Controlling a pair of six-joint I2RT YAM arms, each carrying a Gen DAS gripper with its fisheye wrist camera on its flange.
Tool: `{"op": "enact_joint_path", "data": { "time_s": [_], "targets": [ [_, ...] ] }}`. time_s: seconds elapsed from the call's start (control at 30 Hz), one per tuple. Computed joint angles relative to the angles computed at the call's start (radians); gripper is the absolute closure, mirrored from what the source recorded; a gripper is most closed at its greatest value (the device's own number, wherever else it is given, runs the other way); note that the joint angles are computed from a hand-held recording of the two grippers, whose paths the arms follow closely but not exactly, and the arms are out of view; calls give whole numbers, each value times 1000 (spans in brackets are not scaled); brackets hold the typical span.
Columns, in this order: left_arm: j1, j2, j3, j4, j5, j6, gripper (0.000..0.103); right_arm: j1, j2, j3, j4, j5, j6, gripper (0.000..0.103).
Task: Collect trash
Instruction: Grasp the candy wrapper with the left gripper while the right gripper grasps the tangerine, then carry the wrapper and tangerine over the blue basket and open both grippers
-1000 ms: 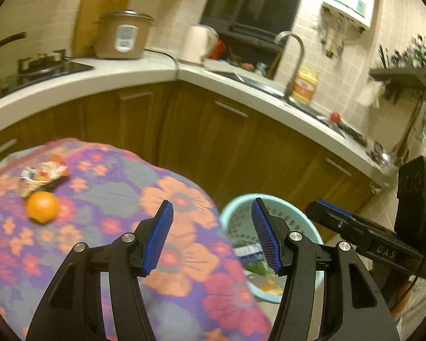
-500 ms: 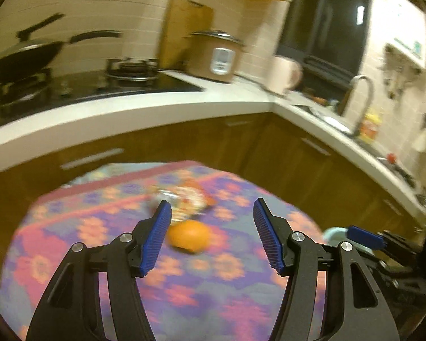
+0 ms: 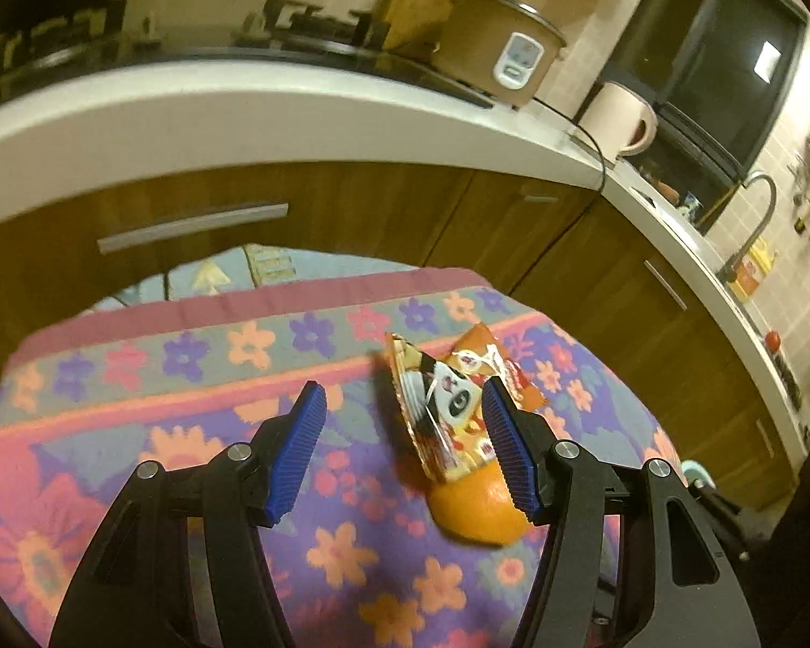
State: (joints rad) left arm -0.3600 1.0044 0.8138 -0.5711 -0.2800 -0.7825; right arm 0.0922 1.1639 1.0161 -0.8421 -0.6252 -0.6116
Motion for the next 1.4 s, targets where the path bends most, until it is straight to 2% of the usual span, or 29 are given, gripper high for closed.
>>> {"op": "enact_joint_path", "data": {
  "time_s": [0.27, 0.5, 0.57, 0.67, 0.7, 0.8, 0.87, 0.93, 1.13, 1.4],
  "targets": [
    [62, 90, -15, 114, 106, 25, 45, 87, 145, 63, 22, 78, 69, 44],
    [70, 145, -14, 153, 153, 33, 46, 102, 191, 89, 6, 90, 76, 45],
    [59, 167, -8, 152, 148, 34, 49, 103, 186, 85, -4, 83, 63, 61],
    [34, 199, 17, 120, 96, 48, 64, 85, 189, 89, -28, 60, 49, 71],
    [32, 205, 22, 112, 95, 52, 71, 82, 192, 92, -35, 54, 46, 73],
    [42, 192, 15, 116, 122, 54, 84, 62, 184, 93, -74, 23, 26, 79],
    [36, 173, 8, 117, 121, 46, 87, 43, 165, 82, -94, 7, 5, 83],
    [25, 152, 4, 108, 112, 42, 95, 21, 147, 73, -114, -7, -16, 86],
    [-57, 78, 4, 56, 46, 4, 99, -103, 115, 69, -194, -75, -94, 89],
    [-217, -4, 21, 15, -49, -77, 99, -391, 158, 188, -450, -218, -345, 89]
  ]
}}
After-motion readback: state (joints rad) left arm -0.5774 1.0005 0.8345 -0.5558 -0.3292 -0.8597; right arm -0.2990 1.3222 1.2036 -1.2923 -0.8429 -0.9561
